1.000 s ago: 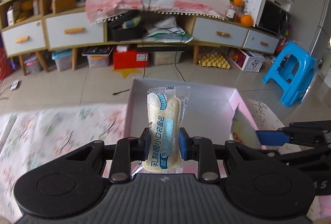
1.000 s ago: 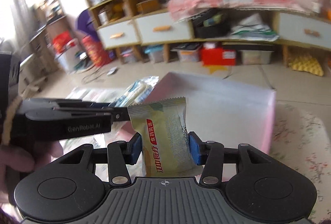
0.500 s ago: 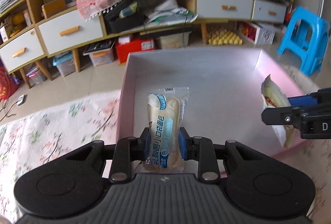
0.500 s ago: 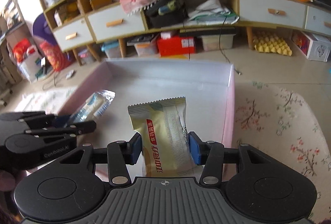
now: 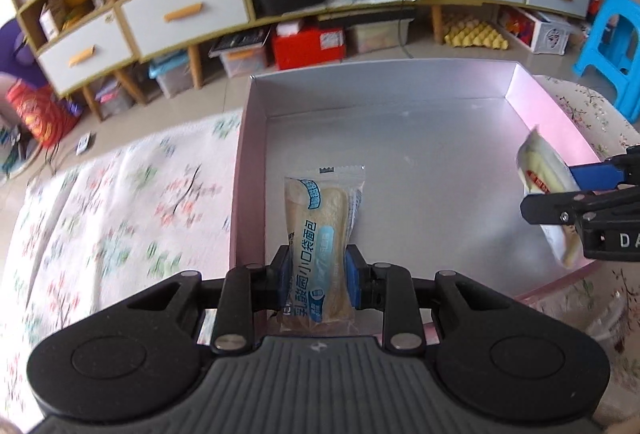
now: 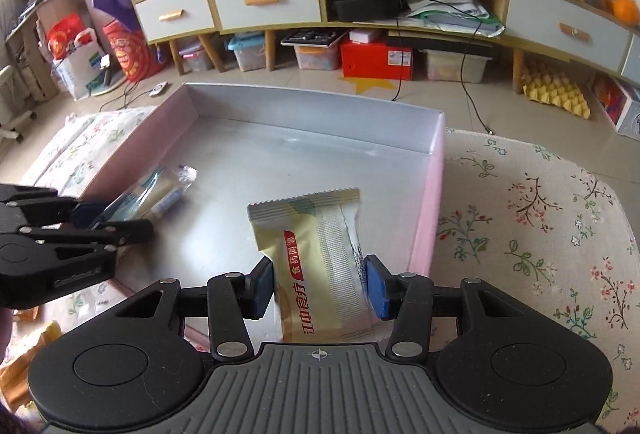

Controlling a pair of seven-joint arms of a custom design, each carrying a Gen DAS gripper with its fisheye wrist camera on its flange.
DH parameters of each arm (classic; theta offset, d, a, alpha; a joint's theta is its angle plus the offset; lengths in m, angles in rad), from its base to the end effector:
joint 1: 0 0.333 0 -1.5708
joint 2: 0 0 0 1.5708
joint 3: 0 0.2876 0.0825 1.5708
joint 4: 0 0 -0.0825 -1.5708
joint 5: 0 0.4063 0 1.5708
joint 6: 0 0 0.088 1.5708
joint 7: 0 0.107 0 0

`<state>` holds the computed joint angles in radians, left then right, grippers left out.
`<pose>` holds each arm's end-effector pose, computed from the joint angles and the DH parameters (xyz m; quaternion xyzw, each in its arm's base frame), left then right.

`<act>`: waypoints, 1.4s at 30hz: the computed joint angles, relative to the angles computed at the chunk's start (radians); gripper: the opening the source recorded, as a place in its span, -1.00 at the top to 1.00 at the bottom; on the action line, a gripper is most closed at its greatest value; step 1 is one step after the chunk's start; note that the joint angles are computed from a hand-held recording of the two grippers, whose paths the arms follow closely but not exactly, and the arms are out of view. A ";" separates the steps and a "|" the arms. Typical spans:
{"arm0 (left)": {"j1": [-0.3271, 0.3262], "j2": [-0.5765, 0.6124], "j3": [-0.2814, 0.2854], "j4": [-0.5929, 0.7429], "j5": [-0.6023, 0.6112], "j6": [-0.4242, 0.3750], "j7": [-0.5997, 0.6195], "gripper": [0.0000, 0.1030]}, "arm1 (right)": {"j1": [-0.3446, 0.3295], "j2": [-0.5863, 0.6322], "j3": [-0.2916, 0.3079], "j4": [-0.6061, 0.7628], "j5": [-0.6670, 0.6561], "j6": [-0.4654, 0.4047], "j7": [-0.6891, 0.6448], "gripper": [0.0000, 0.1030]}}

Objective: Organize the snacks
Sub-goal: 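Carry both packets into the pink box and open both tools, then grasp the gold bar with the left tool while the right tool grasps the green chip bag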

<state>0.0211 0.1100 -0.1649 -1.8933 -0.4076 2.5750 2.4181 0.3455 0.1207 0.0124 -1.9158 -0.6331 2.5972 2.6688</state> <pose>0.6429 -0.0832 0.4716 -0.3984 0.8599 -0.2618 0.1826 0.6013 0.2372 0.4526 -0.5617 0.7506 -0.2427 0.2496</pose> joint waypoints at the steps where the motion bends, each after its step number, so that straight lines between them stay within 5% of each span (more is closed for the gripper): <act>1: 0.003 -0.008 0.004 -0.003 0.005 -0.017 -0.013 0.51 | 0.001 0.004 0.004 0.008 0.014 -0.008 -0.011 0.08; 8: 0.015 -0.017 0.020 0.008 -0.053 -0.083 -0.015 0.45 | 0.015 -0.007 0.014 0.020 0.045 -0.031 -0.027 -0.02; 12: 0.029 -0.015 0.020 0.035 -0.144 -0.131 -0.026 0.02 | 0.017 -0.039 0.021 0.011 0.037 -0.044 0.001 -0.37; 25: -0.013 -0.182 0.077 -0.112 -0.241 -0.085 0.093 -0.73 | -0.005 -0.169 0.099 -0.051 -0.005 -0.084 0.046 -0.58; 42: -0.054 -0.334 0.176 -0.258 -0.246 -0.123 0.108 -0.98 | -0.059 -0.337 0.199 -0.219 0.011 0.002 0.141 -0.69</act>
